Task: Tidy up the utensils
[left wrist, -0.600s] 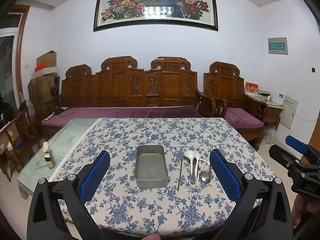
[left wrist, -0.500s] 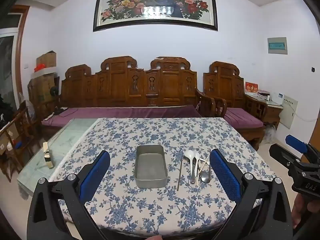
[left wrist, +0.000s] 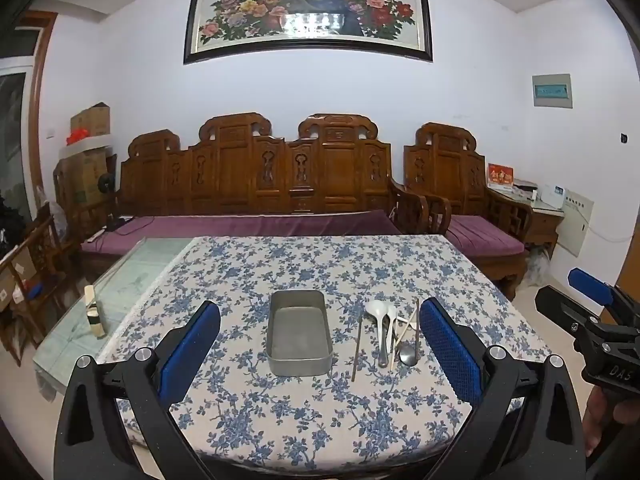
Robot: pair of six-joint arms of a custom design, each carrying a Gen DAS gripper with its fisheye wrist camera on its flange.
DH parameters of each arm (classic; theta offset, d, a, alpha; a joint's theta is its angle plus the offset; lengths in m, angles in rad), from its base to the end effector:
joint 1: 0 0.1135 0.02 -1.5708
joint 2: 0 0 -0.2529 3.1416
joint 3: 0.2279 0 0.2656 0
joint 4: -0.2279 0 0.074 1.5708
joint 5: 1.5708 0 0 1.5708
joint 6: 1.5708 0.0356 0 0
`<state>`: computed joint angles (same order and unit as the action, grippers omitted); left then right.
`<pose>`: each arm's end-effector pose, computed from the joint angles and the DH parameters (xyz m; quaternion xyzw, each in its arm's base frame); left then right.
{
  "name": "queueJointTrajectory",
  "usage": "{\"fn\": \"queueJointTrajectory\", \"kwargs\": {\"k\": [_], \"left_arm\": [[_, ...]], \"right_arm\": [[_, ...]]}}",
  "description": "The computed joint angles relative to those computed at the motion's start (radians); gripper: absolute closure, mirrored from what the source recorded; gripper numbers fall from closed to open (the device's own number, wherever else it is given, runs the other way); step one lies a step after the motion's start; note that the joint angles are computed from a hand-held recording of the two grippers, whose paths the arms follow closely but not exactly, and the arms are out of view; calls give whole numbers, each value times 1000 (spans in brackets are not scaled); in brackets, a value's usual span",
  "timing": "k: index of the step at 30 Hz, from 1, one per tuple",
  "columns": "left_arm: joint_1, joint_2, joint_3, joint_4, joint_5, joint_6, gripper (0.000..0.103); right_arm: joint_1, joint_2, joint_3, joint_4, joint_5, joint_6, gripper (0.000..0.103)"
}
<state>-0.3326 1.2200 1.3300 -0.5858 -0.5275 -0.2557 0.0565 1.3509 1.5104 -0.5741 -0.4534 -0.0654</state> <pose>0.2675 -0.0734 0.3911 -0.1039 0.8289 0.0673 0.5455 0.3064 0.0329 0.4179 -0.1723 0.8071 0.1859 0.5333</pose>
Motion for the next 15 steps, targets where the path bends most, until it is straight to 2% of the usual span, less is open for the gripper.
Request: {"fn": "queueJointTrajectory", "kwargs": {"k": [8,12,15], "left_arm": [[12,5,-5,13,11,7,6],[12,5,-5,12,11,7,6],[11,5,-5,12,10,7,6]], "right_arm": [[-6,-1,-19,11,2,-8,2],[16,4,32,-36,22,2,2],[-3,10,9,-12,3,-5,2]]}}
